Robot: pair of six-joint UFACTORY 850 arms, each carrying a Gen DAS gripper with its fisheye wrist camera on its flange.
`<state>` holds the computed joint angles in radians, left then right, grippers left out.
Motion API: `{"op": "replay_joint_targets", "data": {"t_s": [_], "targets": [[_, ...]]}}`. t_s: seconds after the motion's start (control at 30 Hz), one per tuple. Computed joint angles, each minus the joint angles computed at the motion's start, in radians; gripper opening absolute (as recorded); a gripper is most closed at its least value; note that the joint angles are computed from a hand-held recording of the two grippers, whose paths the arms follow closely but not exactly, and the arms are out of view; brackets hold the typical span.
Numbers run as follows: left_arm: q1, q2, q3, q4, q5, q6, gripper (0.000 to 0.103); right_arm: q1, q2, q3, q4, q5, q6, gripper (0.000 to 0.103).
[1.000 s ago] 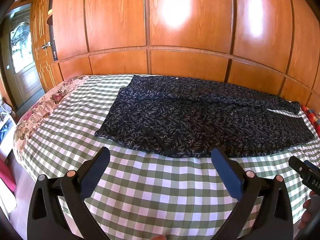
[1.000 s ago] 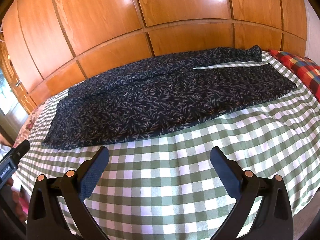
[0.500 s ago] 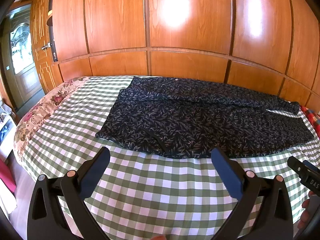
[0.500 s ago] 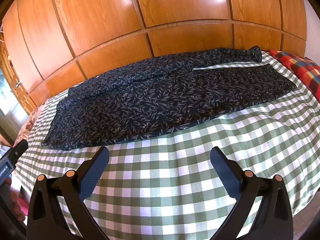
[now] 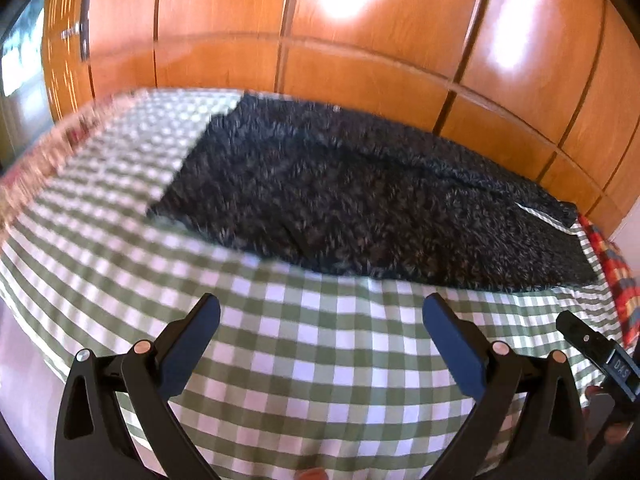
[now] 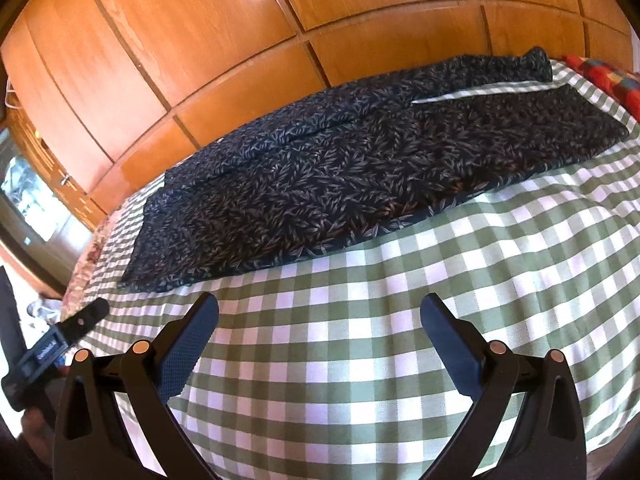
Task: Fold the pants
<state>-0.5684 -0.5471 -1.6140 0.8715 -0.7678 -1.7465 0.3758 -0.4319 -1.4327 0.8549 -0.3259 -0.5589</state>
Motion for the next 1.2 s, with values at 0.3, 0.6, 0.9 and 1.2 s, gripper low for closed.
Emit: {"op": "replay_joint_targets", "data": {"t_s": [0.3, 0.6, 0.9, 1.2], "targets": [[0.089, 0.109, 0.222, 0.133, 0.283, -0.294, 0.101, -0.124, -0.041, -0.023, 0.360, -0.128, -0.143, 0.088], [0.191, 0.139, 0.310, 0.089, 0.409, -0.425, 0.096, -0.209, -0.168, -0.161, 0.293, -0.112, 0.116, 0.060], [0.269, 0.118, 0.314, 0.225, 0.492, -0.645, 0.057, -0.233, -0.277, -0.300, 0.293, -0.107, 0.185, 0.053], [0.279, 0.067, 0.241, -0.004, 0.407, -0.361, 0.004, -0.226, -0.351, -0.454, -0.132, -0.147, 0.489, 0.006]]}}
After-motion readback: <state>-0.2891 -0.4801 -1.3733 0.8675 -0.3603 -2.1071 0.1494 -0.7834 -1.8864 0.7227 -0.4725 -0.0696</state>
